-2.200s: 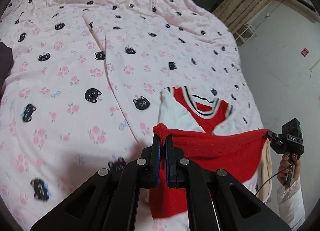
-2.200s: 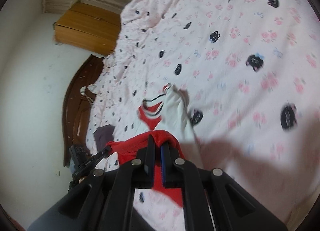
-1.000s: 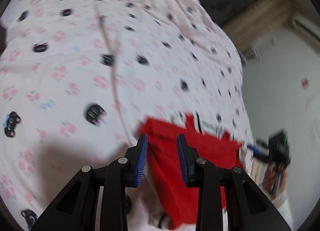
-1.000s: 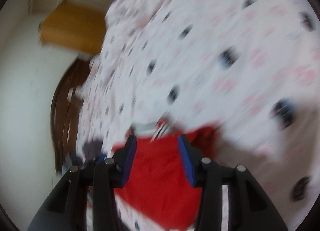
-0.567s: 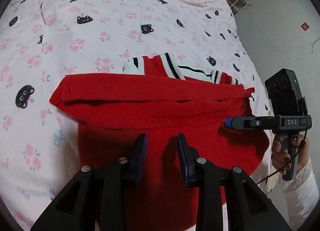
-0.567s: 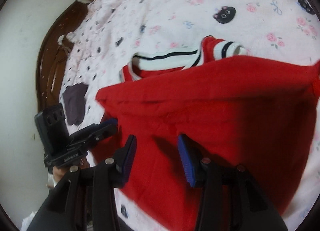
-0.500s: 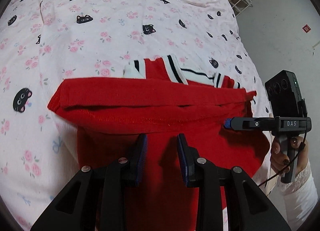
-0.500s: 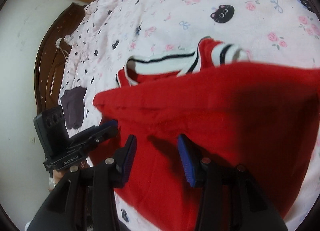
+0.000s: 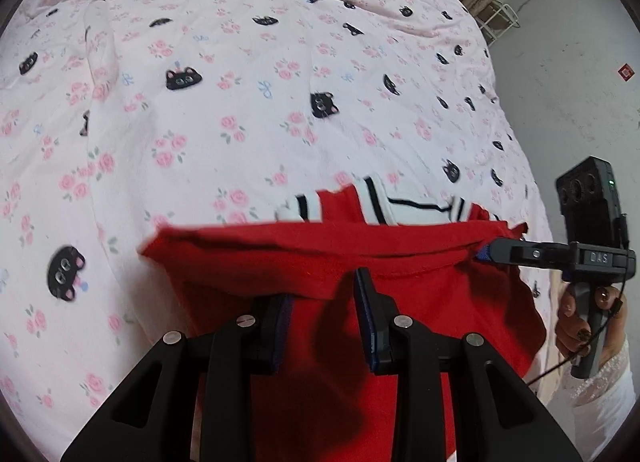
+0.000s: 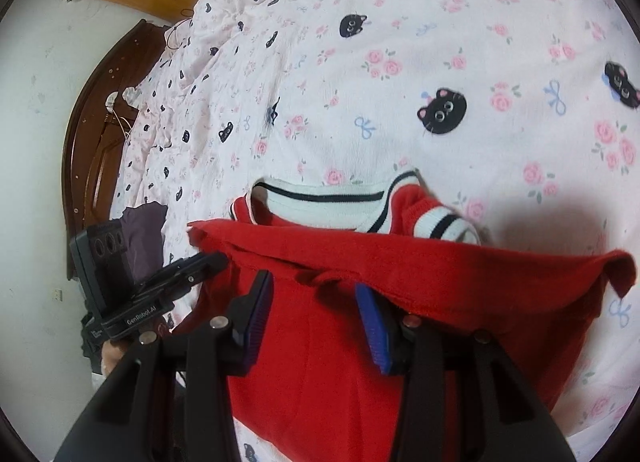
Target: Fold clothes
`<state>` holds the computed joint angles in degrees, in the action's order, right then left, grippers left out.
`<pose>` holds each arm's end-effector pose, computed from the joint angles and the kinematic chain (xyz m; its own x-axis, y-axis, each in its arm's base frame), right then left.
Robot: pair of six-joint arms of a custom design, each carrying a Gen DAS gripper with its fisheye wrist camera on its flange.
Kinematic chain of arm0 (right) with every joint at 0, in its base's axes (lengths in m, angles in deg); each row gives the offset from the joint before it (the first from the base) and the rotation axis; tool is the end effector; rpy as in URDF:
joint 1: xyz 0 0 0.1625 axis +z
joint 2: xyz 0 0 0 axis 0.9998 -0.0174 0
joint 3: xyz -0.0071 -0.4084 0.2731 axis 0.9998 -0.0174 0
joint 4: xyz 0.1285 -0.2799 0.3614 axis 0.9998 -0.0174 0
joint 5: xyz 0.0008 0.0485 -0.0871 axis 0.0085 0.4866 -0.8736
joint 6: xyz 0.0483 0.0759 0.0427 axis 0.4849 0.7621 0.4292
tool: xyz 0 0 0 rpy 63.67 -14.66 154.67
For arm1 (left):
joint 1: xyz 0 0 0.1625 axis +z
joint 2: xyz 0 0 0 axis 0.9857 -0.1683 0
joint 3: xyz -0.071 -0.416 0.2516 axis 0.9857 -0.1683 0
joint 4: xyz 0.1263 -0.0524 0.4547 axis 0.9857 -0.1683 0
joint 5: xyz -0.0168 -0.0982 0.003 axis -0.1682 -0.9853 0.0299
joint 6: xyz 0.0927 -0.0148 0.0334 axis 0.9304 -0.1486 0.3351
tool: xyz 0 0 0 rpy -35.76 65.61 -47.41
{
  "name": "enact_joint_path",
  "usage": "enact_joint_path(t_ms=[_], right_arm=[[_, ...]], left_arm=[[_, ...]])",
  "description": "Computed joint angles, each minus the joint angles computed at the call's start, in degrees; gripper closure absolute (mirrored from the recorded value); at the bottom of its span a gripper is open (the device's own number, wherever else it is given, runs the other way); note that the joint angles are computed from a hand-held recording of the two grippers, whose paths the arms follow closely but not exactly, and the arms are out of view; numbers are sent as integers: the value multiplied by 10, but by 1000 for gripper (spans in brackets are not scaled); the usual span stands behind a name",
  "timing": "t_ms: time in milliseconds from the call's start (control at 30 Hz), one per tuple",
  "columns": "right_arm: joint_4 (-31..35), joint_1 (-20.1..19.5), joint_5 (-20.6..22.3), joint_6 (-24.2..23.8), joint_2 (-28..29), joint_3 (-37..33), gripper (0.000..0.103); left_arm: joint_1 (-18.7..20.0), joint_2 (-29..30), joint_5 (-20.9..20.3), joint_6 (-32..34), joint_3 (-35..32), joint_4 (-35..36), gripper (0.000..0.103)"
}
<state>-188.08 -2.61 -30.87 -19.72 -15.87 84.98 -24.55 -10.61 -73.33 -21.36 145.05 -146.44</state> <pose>0.0746 -0.8607 0.3067 -0.9668 -0.2516 0.0445 -0.2511 0.9678 0.0173 -0.2843 -0.7594 0.0930 -0.9239 -0.1748 -0.3403 0.0301 0.8536 -0.5201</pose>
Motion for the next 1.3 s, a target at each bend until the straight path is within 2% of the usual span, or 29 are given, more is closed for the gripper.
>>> enact_joint_path(t_ms=[233, 400, 567, 667, 733, 767, 833, 900, 1000, 1133, 1200, 1300], right_arm=[[-66, -1, 32, 16, -10, 1, 58], [-67, -5, 42, 26, -14, -16, 58], [-15, -10, 51, -9, -19, -24, 58], [73, -10, 51, -54, -11, -40, 58], [117, -6, 23, -69, -3, -46, 57], [114, -1, -14, -72, -2, -39, 57], [98, 4, -64, -63, -1, -29, 58], [76, 2, -71, -42, 1, -30, 59], [7, 3, -64, -25, -5, -28, 59], [-127, 12, -96, -20, -17, -10, 57], [-151, 9, -86, -18, -26, -4, 57], [-127, 2, -56, -25, -34, -8, 57]], left_arm=[[8, -4, 75, 2, -3, -47, 77], [5, -21, 78, 19, 18, -99, 77], [-8, -21, 40, 63, 21, -96, 77], [-17, -10, 15, 70, 13, -56, 76], [-21, -1, 9, 69, 9, -40, 77], [-22, 2, 7, 67, 8, -36, 77], [-21, 9, 7, 58, 6, -26, 77], [-20, 15, 14, 50, 5, -17, 77], [-20, 24, 40, 49, 4, -22, 77], [-19, 25, 51, 42, 7, -37, 77], [-19, 22, 49, 39, 13, -50, 77], [-26, 14, 53, 41, 30, -70, 76]])
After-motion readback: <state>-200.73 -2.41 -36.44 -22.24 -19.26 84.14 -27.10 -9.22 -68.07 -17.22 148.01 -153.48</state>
